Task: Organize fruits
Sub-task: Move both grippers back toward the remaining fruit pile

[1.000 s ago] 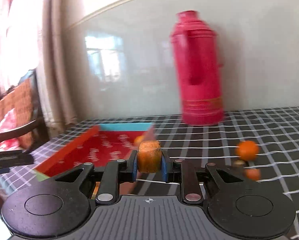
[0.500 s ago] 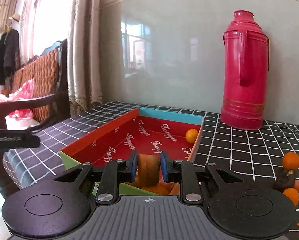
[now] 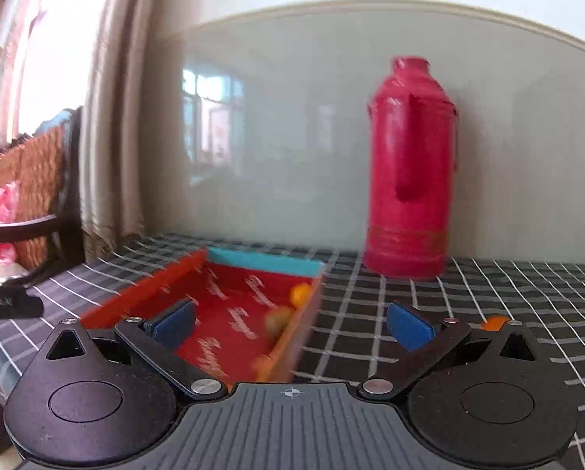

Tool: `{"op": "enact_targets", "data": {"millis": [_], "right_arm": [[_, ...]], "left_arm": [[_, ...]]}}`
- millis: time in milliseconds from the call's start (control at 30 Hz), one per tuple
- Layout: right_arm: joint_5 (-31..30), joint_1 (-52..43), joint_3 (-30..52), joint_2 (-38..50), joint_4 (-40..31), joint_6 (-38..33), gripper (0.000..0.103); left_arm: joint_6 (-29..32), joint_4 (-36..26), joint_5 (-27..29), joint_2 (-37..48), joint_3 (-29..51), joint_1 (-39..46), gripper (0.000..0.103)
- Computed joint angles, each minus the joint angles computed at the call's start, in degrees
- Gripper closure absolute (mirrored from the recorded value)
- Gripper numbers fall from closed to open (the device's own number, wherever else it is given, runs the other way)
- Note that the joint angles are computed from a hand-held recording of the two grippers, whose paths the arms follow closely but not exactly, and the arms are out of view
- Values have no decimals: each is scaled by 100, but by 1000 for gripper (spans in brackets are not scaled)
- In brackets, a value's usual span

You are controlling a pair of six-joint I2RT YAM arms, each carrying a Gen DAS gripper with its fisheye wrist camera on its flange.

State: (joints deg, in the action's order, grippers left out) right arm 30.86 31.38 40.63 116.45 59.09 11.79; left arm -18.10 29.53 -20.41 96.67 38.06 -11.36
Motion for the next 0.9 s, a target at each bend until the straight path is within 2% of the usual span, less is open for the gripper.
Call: {"op": "enact_targets", "data": {"millis": [233, 400, 733, 900], "right_arm": [[400, -470, -308, -451, -790, 475, 0], [559, -979, -665, -807, -1200, 757, 0], [604, -1889, -1552, -1236, -1000, 847, 0], [782, -2244, -1844, -1265, -758, 781, 0]], "left_arm": [[89, 199, -81, 158, 161, -583, 24], [380, 539, -141, 416, 331, -1226, 22], [1228, 1127, -94, 1362, 966, -2538, 15], [1345, 917, 94, 1813, 1451, -2884, 14]]}}
